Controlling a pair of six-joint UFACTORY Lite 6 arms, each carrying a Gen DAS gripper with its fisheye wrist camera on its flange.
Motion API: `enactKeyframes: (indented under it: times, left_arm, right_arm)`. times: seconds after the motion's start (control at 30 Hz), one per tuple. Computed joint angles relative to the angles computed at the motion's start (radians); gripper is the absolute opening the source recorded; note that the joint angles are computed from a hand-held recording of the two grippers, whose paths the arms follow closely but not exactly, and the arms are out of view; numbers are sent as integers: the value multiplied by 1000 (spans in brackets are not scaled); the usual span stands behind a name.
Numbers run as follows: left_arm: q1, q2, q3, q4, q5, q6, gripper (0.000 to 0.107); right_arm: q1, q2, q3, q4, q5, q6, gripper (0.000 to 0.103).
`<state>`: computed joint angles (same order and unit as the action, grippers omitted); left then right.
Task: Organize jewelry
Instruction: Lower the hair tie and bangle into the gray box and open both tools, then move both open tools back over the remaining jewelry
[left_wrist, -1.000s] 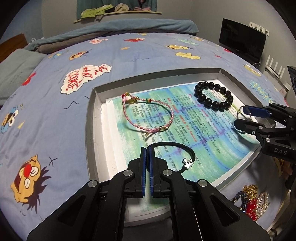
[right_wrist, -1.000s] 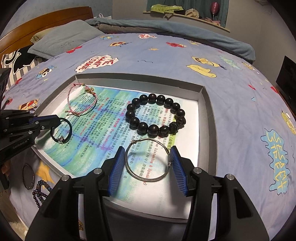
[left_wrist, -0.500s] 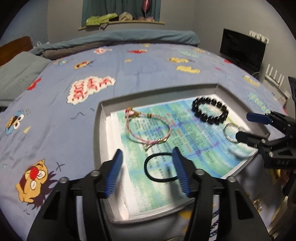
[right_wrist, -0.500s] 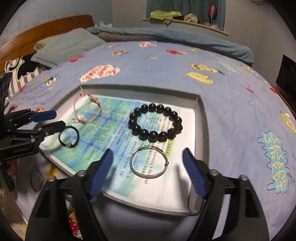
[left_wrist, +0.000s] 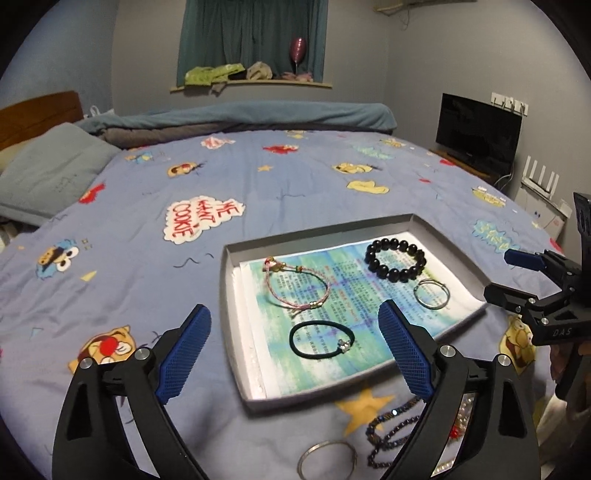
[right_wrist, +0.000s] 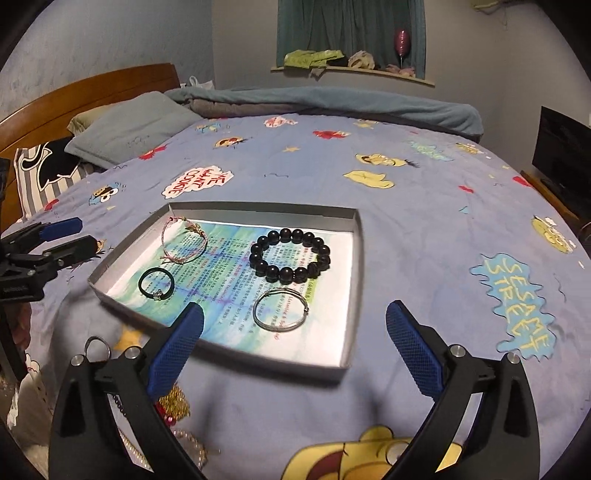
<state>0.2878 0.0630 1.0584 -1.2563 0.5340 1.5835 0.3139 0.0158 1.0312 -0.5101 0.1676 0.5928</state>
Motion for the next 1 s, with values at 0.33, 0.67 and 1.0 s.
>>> enactKeyframes:
  times: [0.33,0.67,1.0]
  left_arm:
    - [93,-145,-128,-9,65,77,94]
    - [225,-201,-244,13,133,156,94]
    - [309,-259,-390,49,199,240,94]
  right_arm:
    - [13,-195,-164,-68,-4,65,98]
    - [50,-355,-349,-196,1,216,98]
    - [162,-433,-497,-400,14,468,98]
